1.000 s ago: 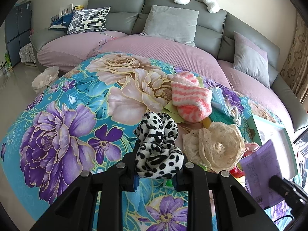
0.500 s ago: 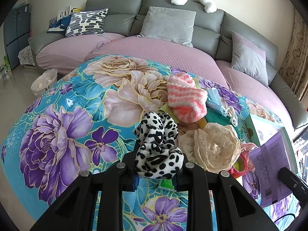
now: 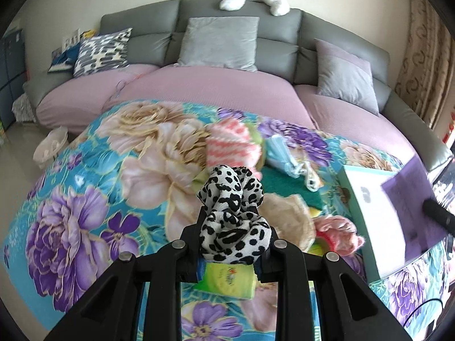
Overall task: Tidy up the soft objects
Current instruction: 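Carry the scrunchie and packet over the white tray with both tools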
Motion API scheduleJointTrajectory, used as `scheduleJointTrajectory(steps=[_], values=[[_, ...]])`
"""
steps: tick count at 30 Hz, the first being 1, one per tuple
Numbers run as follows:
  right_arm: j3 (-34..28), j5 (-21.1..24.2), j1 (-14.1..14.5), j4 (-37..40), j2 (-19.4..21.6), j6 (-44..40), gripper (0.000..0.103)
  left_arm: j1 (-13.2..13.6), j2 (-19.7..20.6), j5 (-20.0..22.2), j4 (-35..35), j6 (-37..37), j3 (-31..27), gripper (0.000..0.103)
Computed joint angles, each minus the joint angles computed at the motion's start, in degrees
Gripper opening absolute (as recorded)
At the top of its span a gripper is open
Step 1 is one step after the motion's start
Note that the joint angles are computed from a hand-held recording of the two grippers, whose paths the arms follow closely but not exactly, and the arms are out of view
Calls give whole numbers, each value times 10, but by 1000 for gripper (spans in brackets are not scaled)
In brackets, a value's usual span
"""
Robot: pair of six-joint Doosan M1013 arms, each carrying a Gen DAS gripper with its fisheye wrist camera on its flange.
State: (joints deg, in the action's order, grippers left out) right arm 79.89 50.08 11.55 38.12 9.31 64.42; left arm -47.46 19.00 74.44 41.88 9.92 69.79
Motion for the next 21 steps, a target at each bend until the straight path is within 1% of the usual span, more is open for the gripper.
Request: scheduleJointTrajectory(steps=[5, 8, 11, 14, 17, 21], values=[[-20, -26, -15, 1, 5, 5, 14, -2, 22, 21, 6, 47, -50, 26], [-20, -48, -24, -12, 5, 28, 14, -5, 35, 32, 17, 77, -78, 27], [-18, -55, -36, -19, 11, 48, 14, -6, 53, 39, 25, 113, -113, 27], [-12, -67, -44, -43, 19, 76, 14, -5, 77, 34, 19, 154, -150, 27], [-2, -85, -59, -45, 27, 97, 14, -4, 100, 23, 8, 187, -183, 27], [2, -101, -76, -94, 36, 154, 14, 1, 144, 7, -18, 242, -244, 27]])
